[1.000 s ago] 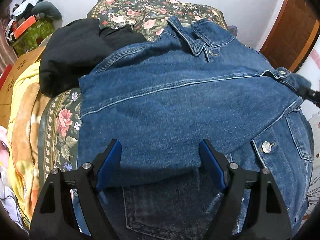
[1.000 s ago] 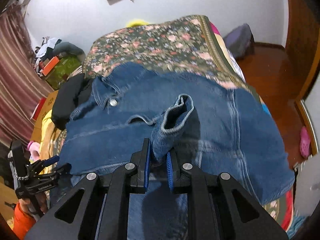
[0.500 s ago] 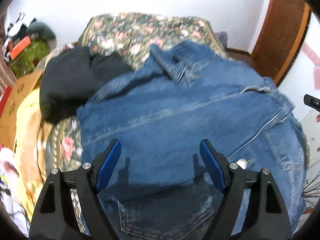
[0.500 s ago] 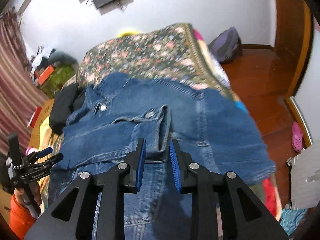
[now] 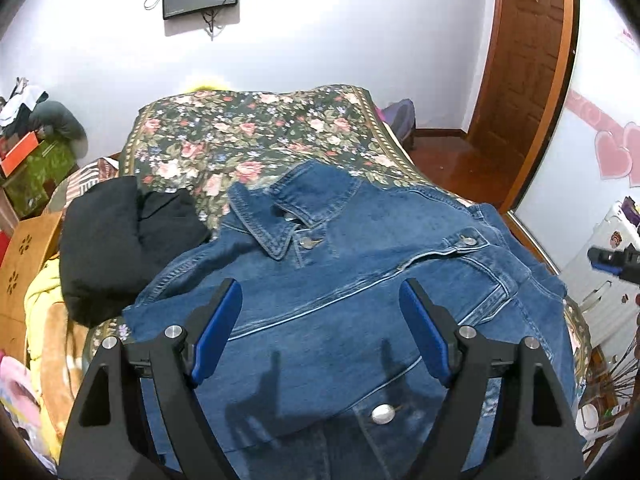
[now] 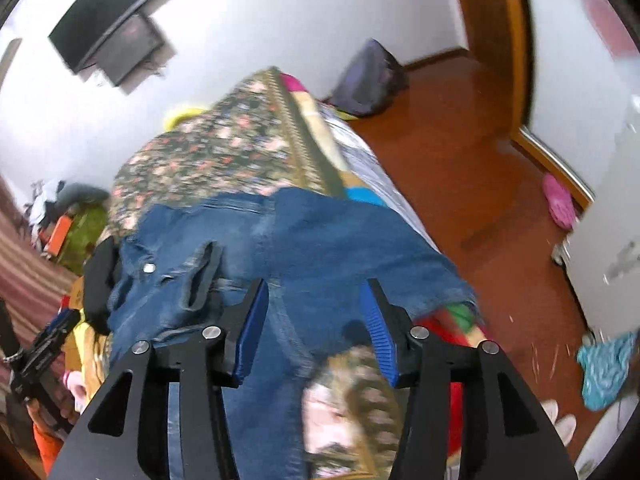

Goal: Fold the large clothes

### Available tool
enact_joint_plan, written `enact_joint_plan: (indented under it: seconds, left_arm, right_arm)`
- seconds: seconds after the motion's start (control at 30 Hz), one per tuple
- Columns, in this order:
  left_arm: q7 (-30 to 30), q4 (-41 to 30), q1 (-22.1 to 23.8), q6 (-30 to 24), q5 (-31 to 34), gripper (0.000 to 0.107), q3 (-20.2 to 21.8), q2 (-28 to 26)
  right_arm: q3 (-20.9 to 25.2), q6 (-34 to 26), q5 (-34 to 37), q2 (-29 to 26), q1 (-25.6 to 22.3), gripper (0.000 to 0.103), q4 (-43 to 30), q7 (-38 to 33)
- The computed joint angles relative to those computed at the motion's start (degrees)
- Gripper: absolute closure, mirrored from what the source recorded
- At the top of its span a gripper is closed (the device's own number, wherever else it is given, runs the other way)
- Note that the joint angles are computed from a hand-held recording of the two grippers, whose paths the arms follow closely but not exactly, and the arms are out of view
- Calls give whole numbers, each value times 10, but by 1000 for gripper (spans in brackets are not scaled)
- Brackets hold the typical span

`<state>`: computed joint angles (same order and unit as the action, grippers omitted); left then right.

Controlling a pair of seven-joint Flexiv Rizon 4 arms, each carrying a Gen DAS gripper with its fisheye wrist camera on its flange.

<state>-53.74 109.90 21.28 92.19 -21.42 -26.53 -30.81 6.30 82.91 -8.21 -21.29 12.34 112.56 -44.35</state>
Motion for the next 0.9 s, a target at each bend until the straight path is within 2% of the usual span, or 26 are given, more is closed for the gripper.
enact_joint_plan:
  seconds: [0.23, 0.4, 0.57, 0.77, 0.83, 0.9]
  left_arm:
    - [-8, -28, -69, -37, 1, 26, 66, -17]
    - [-12, -36, -89, -46, -8, 26, 85, -23]
    - [-18, -44, -104, -52, -11, 26, 104, -25]
    - [-19, -45, -108, -48, -12, 27, 112, -25]
    - [-16, -38, -101, -43, -13, 26, 106, -22]
    - [-13, -31, -95, -37, -13, 27, 100, -19]
  right_arm:
    - [116, -32, 146, -49, -108, 56, -37, -82]
    - [155, -48, 228, -90, -144, 55, -81, -132]
    - [136, -59, 247, -113, -133, 52, -115, -132]
    - [79, -95, 208, -128, -92, 51, -148, -99]
    - [56, -98, 188, -127, -73, 54, -148, -77]
    - [19, -97, 149, -117, -41, 64, -137, -47]
